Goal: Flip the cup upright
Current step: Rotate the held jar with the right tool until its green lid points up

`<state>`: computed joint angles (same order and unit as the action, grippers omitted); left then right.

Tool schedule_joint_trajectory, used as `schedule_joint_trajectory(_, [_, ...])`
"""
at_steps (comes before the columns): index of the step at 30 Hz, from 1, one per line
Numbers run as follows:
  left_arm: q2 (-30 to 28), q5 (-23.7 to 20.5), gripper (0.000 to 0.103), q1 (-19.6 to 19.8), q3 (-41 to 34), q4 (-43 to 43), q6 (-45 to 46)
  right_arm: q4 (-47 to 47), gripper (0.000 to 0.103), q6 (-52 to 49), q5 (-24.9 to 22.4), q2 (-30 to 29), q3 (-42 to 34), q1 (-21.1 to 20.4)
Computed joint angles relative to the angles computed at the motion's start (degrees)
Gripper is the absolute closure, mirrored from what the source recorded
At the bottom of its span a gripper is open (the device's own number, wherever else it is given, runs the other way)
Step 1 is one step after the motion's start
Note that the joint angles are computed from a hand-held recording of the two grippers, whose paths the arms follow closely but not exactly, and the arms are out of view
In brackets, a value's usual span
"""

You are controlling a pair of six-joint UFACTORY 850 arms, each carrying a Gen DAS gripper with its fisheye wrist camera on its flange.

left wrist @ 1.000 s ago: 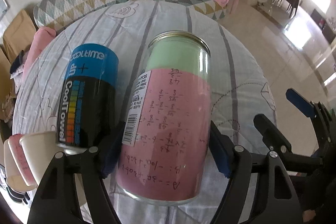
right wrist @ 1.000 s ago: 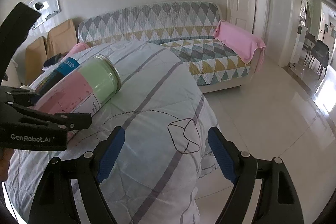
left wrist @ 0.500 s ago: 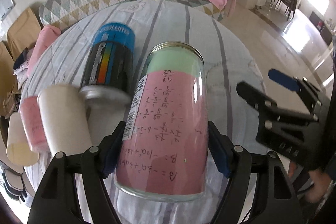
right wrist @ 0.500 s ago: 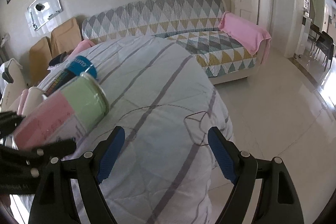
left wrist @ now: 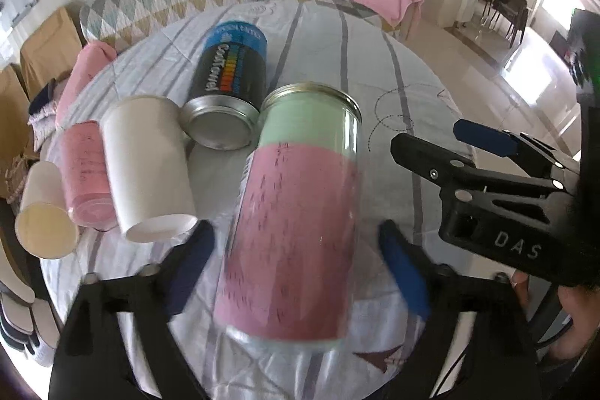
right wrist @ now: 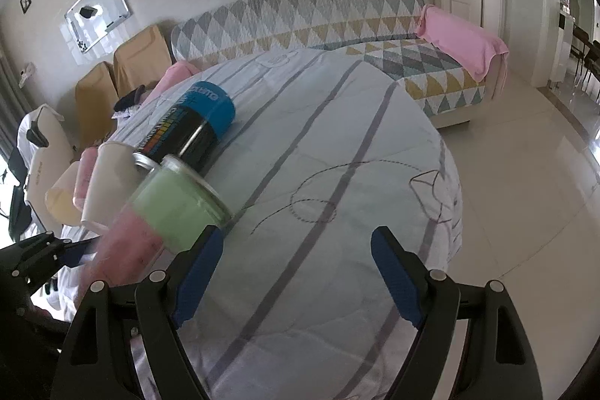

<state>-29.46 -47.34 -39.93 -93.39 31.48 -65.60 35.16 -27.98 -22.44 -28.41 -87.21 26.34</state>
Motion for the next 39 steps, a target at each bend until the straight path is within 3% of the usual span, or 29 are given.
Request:
schedule_joint_trajectory(7, [3.6, 0.1, 0.005, -1.3, 4.6, 4.7, -4.3, 6.8, 0.021, -2.3, -4.7, 0.4, -0.5, 0.4])
schedule_joint_trajectory(17, [8.5, 5.3, 0.005, -1.2, 12.2, 5.5, -6.9, 20.1, 0.020, 2.0, -17.4, -4.8, -5.5, -0.7])
schedule_joint_trajectory(22, [9.3, 7.5, 0.005, -0.3, 13.7, 5.4, -7.1, 22.0, 0.020, 3.3, -19.8, -7.8, -8.8, -0.1])
schedule_joint_trajectory(27, [8.8, 6.8, 0.005, 0.0, 13.2, 6.2, -6.6, 26.2, 0.020, 3.8, -24.2, -11.0, -11.7, -0.4])
schedule_joint_trajectory(39, [9.3, 8.7, 0.005, 0.8, 14.7, 6.0, -5.2, 25.9, 0.022, 2.9, -24.5, -14.1, -15.9, 0.3])
